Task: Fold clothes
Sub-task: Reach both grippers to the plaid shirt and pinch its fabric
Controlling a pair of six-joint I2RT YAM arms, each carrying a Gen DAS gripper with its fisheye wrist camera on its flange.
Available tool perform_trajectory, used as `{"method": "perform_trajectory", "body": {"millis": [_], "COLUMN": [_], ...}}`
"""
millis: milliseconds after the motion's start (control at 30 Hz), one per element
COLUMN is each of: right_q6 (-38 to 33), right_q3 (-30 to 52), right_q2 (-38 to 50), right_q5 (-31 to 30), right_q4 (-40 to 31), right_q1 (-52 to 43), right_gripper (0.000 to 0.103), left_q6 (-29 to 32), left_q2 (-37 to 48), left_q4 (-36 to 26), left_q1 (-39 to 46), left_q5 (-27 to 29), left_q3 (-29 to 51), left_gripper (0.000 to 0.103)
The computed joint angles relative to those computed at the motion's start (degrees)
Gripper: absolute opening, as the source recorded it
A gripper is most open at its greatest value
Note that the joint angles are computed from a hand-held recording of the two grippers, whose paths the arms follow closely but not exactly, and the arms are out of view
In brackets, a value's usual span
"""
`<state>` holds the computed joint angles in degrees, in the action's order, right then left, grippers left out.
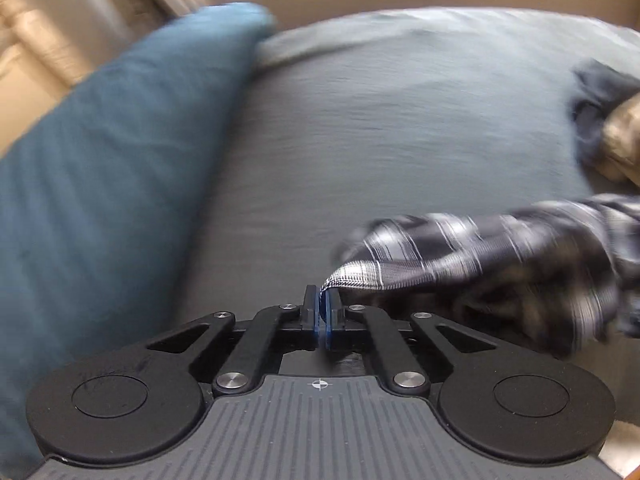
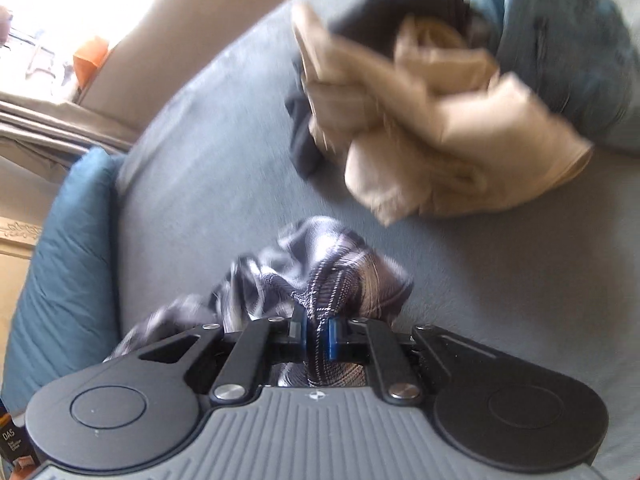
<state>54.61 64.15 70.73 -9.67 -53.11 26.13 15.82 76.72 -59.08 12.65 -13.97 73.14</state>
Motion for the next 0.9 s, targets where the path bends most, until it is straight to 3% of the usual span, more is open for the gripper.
{"method": "perform_trajectory", "body": {"millis": [167, 267, 367, 433, 500, 600, 667, 733, 833, 900], "right_q6": [-8.3, -10.7, -11.2, -10.9, -8.9, -7.5, -5.4, -3.2, -0.9, 0.5], "right_q3": [9.8, 7.8, 2.9, -0.8, -5.8, -11.0, -13.5, -14.8, -13.0, -10.5], "right_q2": [1.7, 3.3, 2.8, 2.3, 1.6, 1.1, -0.9, -4.7, -11.8, -16.6], "right_q5": [2.5, 3.3, 3.5, 3.7, 2.9, 4.7, 5.9, 8.4, 14.1, 18.5], "right_q4": [-6.2, -1.5, 5.8, 11.8, 20.2, 30.2, 34.0, 34.7, 29.4, 25.2], "right_q1": [-5.4, -5.4, -1.7, 1.5, 4.6, 10.1, 13.1, 16.3, 21.7, 25.5], "right_gripper": [0.009, 0.009, 0.009, 0.009, 0.009, 0.009, 0.009, 0.010, 0.010, 0.010], "left_q6": [-0.1, 0.1, 2.9, 5.7, 9.1, 15.2, 19.3, 22.6, 26.1, 25.3], "left_q2": [-2.4, -4.0, -5.9, -7.7, -10.6, -18.2, -23.0, -28.7, -35.4, -40.5], "left_q4": [1.3, 6.3, 10.5, 11.1, 11.0, 11.0, 8.7, 5.6, -2.1, -4.3], "left_q1": [10.5, 17.3, 24.6, 29.3, 33.2, 35.6, 33.8, 31.1, 28.2, 25.4], "left_q5": [-2.8, -2.4, 3.9, 14.2, 24.7, 37.5, 43.2, 47.0, 52.7, 54.3], "left_q3": [1.7, -2.4, -7.8, -11.1, -15.2, -23.9, -28.5, -32.4, -33.9, -34.4], "left_gripper": [0.000, 0.000, 0.001, 0.015, 0.043, 0.052, 0.054, 0.054, 0.055, 0.059]}}
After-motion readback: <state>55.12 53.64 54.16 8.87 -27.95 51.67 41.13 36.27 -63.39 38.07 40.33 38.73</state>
